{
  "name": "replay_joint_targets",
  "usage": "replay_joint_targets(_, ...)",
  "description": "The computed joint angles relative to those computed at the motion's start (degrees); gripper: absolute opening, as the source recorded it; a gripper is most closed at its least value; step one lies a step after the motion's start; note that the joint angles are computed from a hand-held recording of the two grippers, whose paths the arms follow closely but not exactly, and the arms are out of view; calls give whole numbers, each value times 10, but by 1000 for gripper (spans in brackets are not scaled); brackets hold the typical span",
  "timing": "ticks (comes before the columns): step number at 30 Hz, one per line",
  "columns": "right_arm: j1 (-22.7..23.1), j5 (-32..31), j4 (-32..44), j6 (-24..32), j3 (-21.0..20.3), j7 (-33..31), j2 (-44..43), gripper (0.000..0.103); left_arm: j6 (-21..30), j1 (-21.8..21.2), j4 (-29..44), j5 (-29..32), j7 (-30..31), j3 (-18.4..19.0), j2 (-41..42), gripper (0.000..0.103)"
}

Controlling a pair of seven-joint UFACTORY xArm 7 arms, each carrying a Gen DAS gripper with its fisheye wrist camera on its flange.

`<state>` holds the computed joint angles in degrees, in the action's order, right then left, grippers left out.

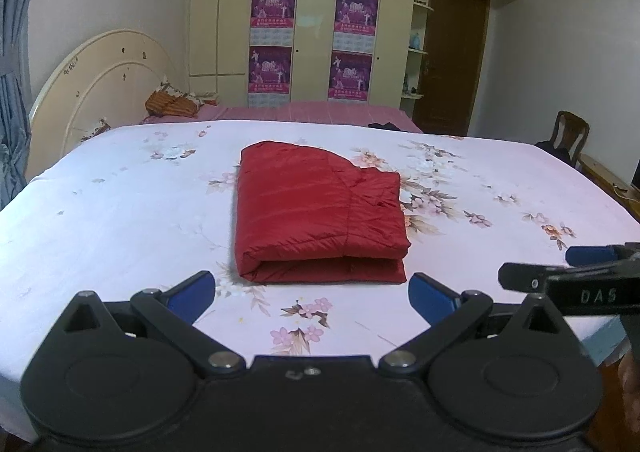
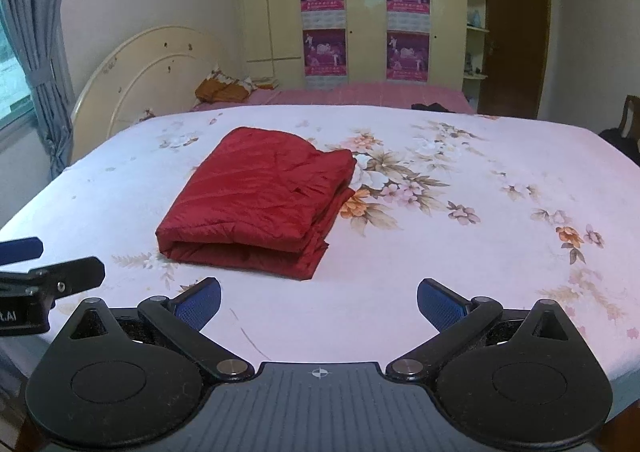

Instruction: Fold large clothes

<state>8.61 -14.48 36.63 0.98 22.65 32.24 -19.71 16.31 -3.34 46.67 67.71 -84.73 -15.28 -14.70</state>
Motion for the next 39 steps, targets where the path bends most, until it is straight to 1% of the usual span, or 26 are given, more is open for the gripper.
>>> replay_joint_targets(14, 25, 23, -14, -1, -23, -21, -27, 103, 7, -3, 0, 26, -29, -4, -8, 103)
replay_joint_targets(17, 15, 22, -14, -2, -14, -21, -32, 103, 6, -3, -1, 31, -35, -4, -9, 103)
replay_joint_targets(21, 22, 29, -14, -2, -21, -27, -32, 103, 5, -4, -2, 38, -39, -3, -10, 103)
replay_joint_targets(39, 19, 34, -15, -3, -18, -33, -31, 103, 4, -3, 0, 41, -36, 2, -11, 103)
